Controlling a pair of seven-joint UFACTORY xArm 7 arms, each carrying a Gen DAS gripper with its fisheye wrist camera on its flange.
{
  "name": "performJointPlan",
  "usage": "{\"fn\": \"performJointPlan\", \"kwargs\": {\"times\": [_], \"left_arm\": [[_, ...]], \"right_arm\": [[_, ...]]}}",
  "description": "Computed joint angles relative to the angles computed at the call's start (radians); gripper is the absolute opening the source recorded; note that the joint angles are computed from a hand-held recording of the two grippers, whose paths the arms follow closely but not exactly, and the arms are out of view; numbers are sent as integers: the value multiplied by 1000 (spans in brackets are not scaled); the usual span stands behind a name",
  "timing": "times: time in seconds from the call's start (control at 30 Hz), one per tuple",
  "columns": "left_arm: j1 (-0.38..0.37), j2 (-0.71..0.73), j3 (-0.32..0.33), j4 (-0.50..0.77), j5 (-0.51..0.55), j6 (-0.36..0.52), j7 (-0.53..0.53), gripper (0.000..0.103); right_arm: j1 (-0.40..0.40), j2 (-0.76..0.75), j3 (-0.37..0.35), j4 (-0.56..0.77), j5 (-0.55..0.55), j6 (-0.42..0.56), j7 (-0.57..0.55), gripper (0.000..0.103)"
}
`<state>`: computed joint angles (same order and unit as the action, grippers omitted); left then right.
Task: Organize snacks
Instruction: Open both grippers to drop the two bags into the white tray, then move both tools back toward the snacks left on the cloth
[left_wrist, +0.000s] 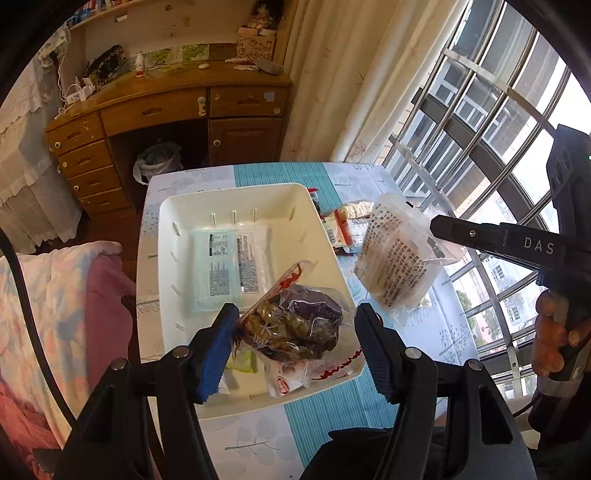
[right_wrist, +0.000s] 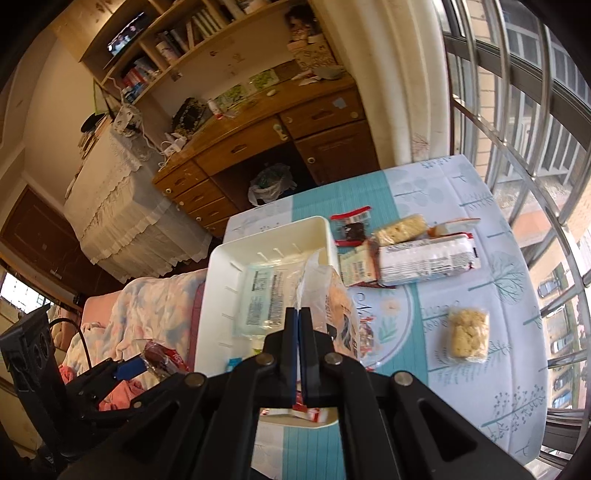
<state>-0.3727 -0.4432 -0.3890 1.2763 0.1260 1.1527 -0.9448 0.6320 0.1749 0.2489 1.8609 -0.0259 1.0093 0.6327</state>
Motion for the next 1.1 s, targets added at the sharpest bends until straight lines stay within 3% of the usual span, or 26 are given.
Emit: {"fn": "performJointPlan", "kwargs": {"times": [0.2,0.47,0.63,0.9,1.1], "left_arm": [[5,-102,44,-114,-33,-55,35,65],[26,-187,80,-208,-91,-116,107,62],[35,-204,89,-229,-125,-113,142,64],[59,-228,84,-243,-147,-101,132,71],[65,-235,64,-243,-155,-84,97,73]], "right_arm": [[87,119,1,176,-75,54,20,1],[208,276,-51,416,-126,133,12,1],[228,267,-71,384,-125,44,36,4],[240,255,-81,356,-150,22,74,4],[222,189,-65,236,-150,-13,107,5]]}}
